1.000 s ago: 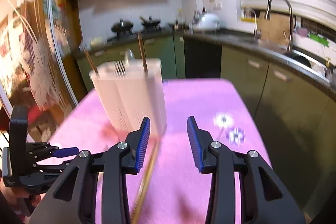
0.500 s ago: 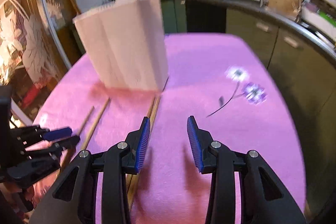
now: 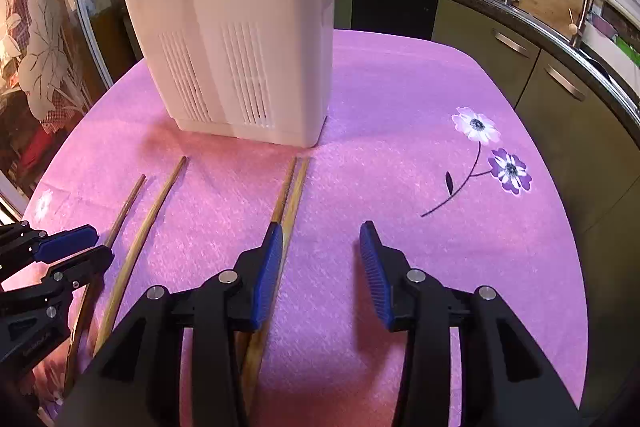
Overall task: Organize utensils
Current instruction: 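Close the left tool on a chopstick while the right tool grasps another chopstick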
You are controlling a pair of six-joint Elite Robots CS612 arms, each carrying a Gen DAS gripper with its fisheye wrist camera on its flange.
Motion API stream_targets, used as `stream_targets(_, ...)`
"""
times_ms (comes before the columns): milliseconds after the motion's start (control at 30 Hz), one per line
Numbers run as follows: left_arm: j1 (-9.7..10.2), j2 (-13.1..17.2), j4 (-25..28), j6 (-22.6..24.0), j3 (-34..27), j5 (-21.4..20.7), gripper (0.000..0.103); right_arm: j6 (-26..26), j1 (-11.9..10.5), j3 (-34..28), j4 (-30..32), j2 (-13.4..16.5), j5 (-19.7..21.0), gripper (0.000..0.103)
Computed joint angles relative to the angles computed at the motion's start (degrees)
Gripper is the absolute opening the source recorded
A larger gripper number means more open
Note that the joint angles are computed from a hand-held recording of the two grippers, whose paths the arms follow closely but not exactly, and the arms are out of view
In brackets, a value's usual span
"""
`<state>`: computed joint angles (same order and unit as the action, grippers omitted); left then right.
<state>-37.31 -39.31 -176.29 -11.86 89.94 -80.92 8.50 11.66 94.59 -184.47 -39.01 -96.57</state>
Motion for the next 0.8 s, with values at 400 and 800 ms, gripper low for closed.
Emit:
stream_targets(400, 0.97, 1.19, 3.23, 0.04, -3.53, -2.91, 0.023, -2.39, -0.31, -5.9, 11.06, 0.86, 5.07, 0.009)
stream_targets(800, 1.8, 0.99, 1.75, -0.15, -3.41, -6.59, 0.005, 3.13, -3.11, 0.74, 0.17, -2.46, 12.24, 0.007)
